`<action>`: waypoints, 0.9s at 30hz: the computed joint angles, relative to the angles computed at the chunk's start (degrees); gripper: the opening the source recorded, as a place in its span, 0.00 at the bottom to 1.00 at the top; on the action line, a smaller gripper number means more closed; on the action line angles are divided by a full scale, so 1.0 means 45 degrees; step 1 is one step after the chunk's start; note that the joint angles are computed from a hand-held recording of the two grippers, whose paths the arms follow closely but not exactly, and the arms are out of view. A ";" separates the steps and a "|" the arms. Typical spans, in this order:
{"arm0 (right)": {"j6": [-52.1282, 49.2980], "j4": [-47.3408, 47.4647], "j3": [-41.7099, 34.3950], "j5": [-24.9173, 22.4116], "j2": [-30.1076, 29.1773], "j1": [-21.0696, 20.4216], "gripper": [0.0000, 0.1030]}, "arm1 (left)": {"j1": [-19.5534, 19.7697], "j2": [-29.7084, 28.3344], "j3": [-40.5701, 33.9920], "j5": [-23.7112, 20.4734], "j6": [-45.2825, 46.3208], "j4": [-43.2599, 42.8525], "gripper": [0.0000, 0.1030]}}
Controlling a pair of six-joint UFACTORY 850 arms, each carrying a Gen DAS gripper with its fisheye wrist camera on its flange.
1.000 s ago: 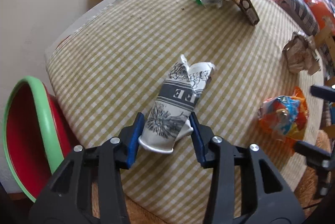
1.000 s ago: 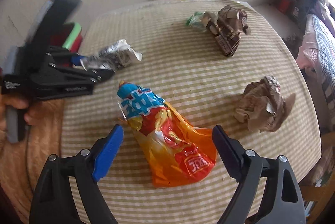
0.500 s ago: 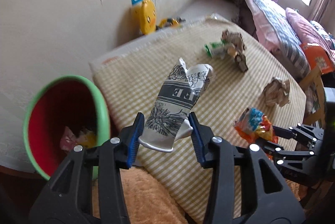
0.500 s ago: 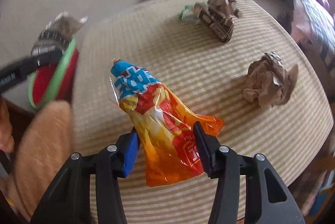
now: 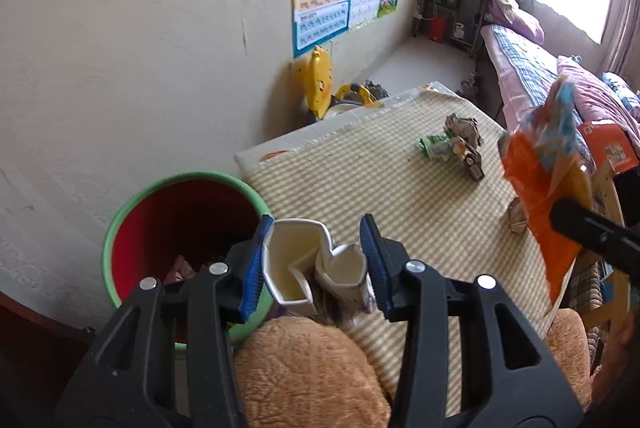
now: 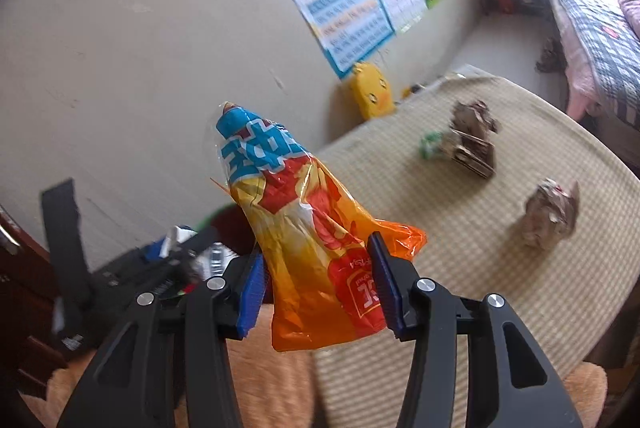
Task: Collect trash
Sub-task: 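Carry the paper cup and chip bag over the red bin with both grippers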
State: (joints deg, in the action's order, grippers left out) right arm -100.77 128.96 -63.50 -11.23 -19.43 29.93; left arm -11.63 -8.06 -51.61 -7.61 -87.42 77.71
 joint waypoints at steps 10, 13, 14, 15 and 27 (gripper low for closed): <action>0.2024 -0.2322 -0.1001 0.0298 -0.0664 0.0674 0.45 | 0.0872 0.0436 0.0481 0.0181 -0.2091 0.1854 0.41; 0.3661 -0.4064 -0.1347 0.0464 -0.0899 0.0902 0.45 | 0.1143 0.0450 0.0544 0.0200 -0.2293 0.1976 0.41; 0.4221 -0.4667 -0.1486 0.0485 -0.0998 0.0974 0.45 | 0.1221 0.0460 0.0574 0.0193 -0.2455 0.2128 0.41; 0.4448 -0.4933 -0.1498 0.0498 -0.1003 0.1027 0.45 | 0.1324 0.0449 0.0594 0.0124 -0.2642 0.2275 0.41; 0.9940 -1.0880 -0.3082 0.0048 -0.2211 0.1447 0.45 | 0.2300 0.0289 0.0745 0.0158 -0.2315 0.1769 0.41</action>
State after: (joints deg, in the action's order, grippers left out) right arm -56.04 80.00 -77.37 -11.01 -29.38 36.44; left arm -1.28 -6.76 -48.26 -6.90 -97.84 85.68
